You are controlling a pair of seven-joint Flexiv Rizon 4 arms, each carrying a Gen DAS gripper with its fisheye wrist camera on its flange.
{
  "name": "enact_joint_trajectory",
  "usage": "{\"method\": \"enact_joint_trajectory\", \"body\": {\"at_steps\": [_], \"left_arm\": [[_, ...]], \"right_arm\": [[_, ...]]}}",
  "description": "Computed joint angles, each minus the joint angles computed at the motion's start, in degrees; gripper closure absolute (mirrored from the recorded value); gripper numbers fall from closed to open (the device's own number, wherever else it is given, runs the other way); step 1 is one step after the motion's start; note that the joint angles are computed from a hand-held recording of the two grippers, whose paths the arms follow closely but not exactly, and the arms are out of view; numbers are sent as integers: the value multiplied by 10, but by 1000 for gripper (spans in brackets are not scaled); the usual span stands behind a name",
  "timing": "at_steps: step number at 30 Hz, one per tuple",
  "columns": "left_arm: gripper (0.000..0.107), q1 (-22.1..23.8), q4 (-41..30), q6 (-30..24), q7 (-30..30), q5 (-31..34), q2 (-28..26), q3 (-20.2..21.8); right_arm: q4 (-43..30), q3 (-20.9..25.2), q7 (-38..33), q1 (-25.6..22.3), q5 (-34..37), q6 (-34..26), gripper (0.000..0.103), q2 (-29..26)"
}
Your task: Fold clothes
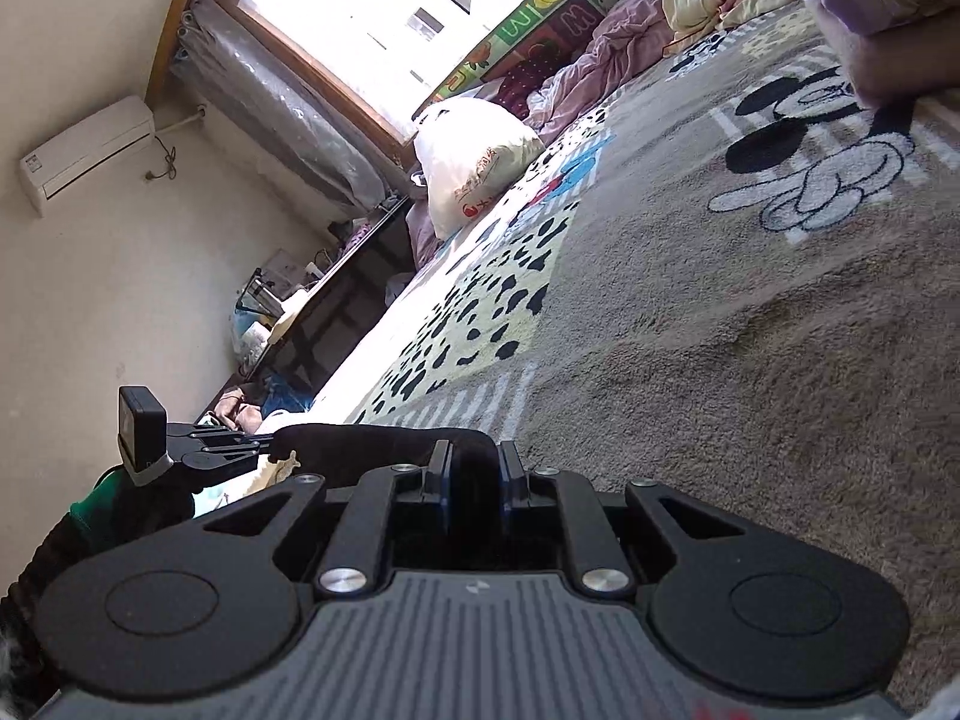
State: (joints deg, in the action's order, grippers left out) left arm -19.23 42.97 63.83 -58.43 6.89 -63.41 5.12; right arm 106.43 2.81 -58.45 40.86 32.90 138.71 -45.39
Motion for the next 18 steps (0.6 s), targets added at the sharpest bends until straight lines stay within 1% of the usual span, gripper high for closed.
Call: {"method": "enact_joint_trajectory", "body": {"at_steps": [3, 6, 7, 9, 10, 12, 13, 14, 16, 17, 18], "left_arm": [[104, 2, -17, -20, 7, -4, -10, -3], [104, 10, -47, -53, -2, -27, -26, -16], [99, 13, -55, -59, -9, -36, -31, -21], [86, 24, -49, -43, -46, -58, -29, -33], [75, 30, -39, -27, -82, -71, -24, -35], [73, 41, -8, 10, -153, -93, -10, -34], [73, 49, 15, 28, -179, -106, 1, -40], [73, 60, 41, 45, -193, -121, 13, -55], [73, 96, 107, 79, -171, -163, 38, -123], [73, 111, 136, 91, -160, -185, 49, -150], [73, 118, 161, 95, -156, -200, 60, -160]], "right_arm": [[1, -6, -5, 5, 1, -27, 87, 3], [-2, -9, 0, 7, 7, -29, 87, 1], [-4, -9, 2, 7, 10, -29, 87, 0], [-7, -10, 6, 8, 15, -27, 86, -2], [-7, -7, 11, 6, 15, -22, 81, -4], [-5, 5, 32, -5, 10, -2, 73, -8], [-4, 11, 42, -10, 7, 8, 66, -11], [-3, 16, 52, -14, 4, 18, 60, -13], [0, 26, 73, -24, -7, 35, 60, -17], [2, 31, 84, -29, -15, 42, 59, -19], [5, 35, 92, -33, -23, 46, 59, -18]]}}
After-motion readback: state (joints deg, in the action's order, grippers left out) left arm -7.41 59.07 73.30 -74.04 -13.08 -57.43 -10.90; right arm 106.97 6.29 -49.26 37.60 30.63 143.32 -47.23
